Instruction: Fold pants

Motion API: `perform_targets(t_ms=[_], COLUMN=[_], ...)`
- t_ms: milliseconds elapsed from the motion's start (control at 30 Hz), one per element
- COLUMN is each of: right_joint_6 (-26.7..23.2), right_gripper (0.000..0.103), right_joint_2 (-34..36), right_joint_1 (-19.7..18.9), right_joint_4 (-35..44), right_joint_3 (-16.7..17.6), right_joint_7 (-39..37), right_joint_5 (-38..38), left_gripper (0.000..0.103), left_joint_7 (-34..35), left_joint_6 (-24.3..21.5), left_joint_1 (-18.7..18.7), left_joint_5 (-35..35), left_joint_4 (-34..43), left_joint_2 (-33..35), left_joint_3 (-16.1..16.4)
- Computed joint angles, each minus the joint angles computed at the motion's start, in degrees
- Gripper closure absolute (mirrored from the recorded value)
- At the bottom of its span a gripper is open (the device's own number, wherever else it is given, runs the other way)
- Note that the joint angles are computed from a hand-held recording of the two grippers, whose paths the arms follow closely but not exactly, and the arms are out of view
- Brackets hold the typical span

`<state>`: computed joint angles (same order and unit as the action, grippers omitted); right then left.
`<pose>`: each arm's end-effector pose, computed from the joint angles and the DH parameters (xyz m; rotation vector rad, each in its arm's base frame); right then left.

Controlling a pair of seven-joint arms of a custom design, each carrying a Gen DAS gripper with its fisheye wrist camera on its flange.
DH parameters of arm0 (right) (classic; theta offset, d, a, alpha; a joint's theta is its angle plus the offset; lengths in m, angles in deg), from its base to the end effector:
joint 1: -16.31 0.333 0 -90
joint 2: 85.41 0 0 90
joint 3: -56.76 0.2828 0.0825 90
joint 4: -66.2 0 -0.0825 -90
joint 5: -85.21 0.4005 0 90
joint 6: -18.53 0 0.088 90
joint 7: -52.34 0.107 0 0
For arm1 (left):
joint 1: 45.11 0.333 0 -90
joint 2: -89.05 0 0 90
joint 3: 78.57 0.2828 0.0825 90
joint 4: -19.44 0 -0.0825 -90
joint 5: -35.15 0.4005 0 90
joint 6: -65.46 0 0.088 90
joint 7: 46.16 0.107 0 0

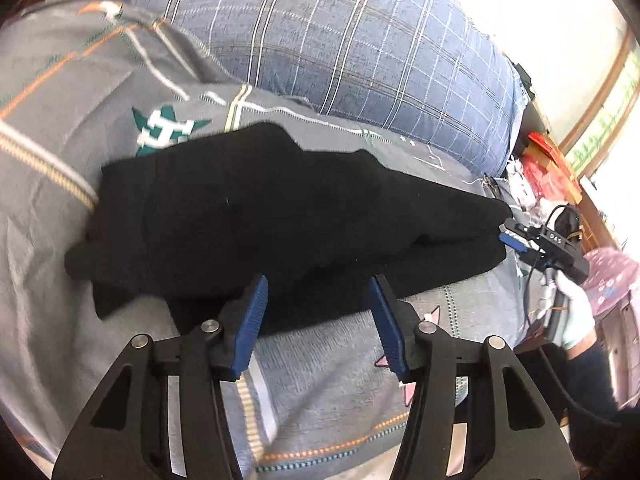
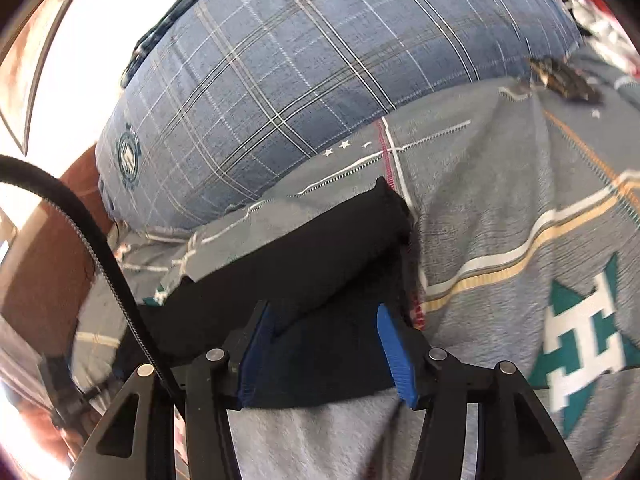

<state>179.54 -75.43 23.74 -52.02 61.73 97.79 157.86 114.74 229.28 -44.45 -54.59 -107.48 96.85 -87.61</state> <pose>0.6029 0.0842 0.3451 -1.5085 1.7191 -0.0695 0.5554 -0.0267 0.2892 -2.0024 1.8594 -1.1922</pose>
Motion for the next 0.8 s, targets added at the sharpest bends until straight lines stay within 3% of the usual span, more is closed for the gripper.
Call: perform_targets(t_ms=[200, 300, 400, 533, 667, 800], right_joint_6=[1.1, 2.0, 1.5, -0.1, -0.4, -1.3], right_gripper=[0.051, 0.051, 0.051, 0.051, 0.051, 0.043], right_joint_2=[4.8, 6.1, 7.1, 7.7, 8.0, 8.6], right_joint_1=[-1.0, -1.2, -1.7, -2.0, -2.0, -2.3], right_joint_4=[5.0, 6.5, 7.5, 7.9, 8.1, 8.8], right_joint_3=[1.9, 2.5, 2.8, 2.3, 2.3, 2.3], right_joint_7=[-4.8, -7.8, -10.6, -11.3, -11.3, -12.2], right_joint_5=[6.7, 9.9, 14.0, 15.3, 15.4, 16.8], left_gripper=[0.05, 0.05, 0.05, 0.05, 0.05, 0.049], left_joint_7=[-1.7, -4.5, -7.5, -7.8, -17.6, -17.4], left_joint_6=[2.3, 1.2, -1.1, -8.1, -5.7, -5.5], left_joint_1=[-0.8, -0.8, -0.2, 0.6, -0.4, 1.3], left_joint_5=[-1.5, -1.1, -0.1, -2.8, 4.2, -1.8], left_joint_4=[2.2, 3.6, 3.8, 2.6, 5.0, 7.9], left_joint_2=[2.1, 3.2, 3.3, 2.6, 6.1, 8.1], left_joint_3=[-1.0, -1.0, -1.4, -1.3, -1.6, -2.5])
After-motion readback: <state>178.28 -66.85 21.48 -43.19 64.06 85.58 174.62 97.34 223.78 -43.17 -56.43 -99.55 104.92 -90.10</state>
